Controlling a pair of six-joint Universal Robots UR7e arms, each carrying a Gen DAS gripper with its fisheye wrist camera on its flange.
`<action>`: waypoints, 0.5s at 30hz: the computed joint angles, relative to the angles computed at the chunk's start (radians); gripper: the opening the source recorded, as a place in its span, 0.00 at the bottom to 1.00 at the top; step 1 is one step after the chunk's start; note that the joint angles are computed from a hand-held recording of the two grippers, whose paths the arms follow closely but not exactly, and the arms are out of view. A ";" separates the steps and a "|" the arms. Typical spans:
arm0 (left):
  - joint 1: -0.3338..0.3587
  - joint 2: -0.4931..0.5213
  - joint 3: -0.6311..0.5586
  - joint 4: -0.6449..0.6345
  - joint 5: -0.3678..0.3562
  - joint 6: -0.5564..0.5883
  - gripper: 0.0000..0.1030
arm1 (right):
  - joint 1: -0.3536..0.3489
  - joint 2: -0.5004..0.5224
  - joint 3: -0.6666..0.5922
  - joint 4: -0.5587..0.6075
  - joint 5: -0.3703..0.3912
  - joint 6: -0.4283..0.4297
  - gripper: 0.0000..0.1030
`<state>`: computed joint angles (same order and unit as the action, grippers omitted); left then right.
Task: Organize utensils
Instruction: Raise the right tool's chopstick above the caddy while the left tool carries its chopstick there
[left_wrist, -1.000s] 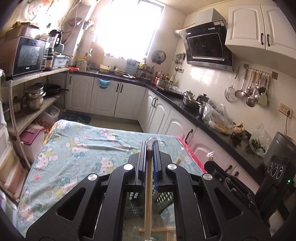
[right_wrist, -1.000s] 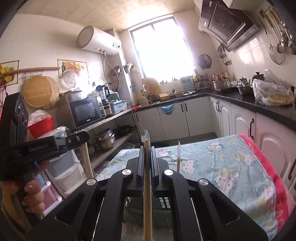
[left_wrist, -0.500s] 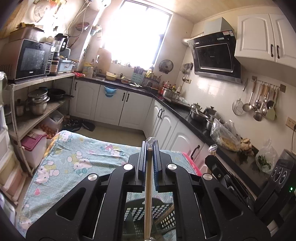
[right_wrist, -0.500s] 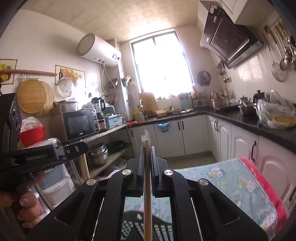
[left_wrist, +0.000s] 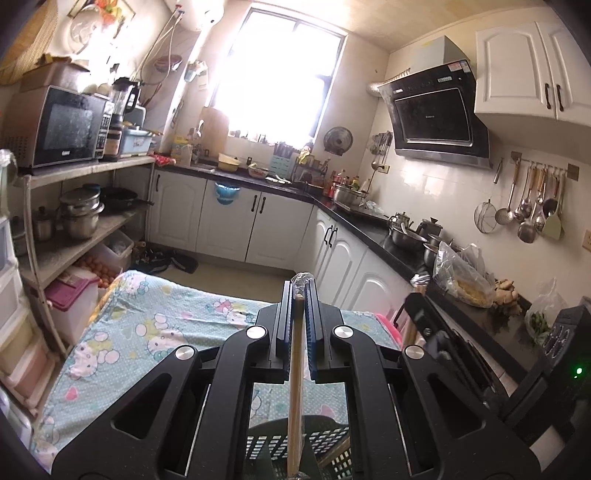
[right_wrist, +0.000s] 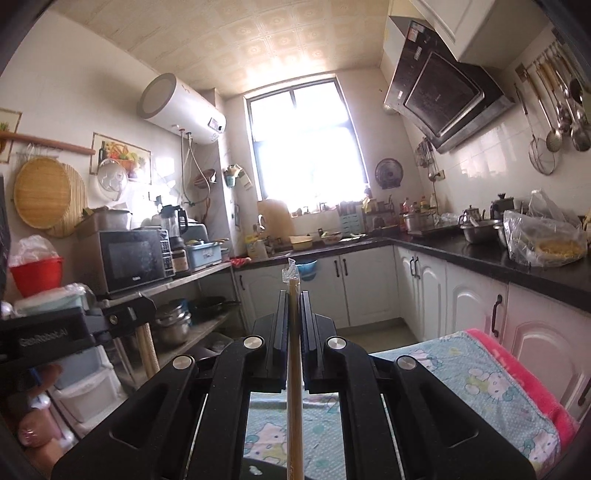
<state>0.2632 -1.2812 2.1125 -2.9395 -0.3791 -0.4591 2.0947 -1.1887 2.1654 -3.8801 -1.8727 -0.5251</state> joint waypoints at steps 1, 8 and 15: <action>0.000 0.011 0.000 -0.025 0.002 0.024 0.03 | 0.000 0.010 -0.001 -0.016 -0.005 -0.013 0.06; 0.001 0.072 0.004 -0.141 0.007 0.138 0.03 | -0.015 0.045 0.006 -0.100 -0.015 -0.046 0.06; 0.003 0.094 0.002 -0.150 -0.008 0.163 0.04 | -0.035 0.026 0.020 -0.081 -0.008 -0.037 0.06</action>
<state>0.2661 -1.1868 2.1142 -3.0900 -0.3870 -0.2964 2.0599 -1.1630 2.1854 -3.9611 -1.8810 -0.5621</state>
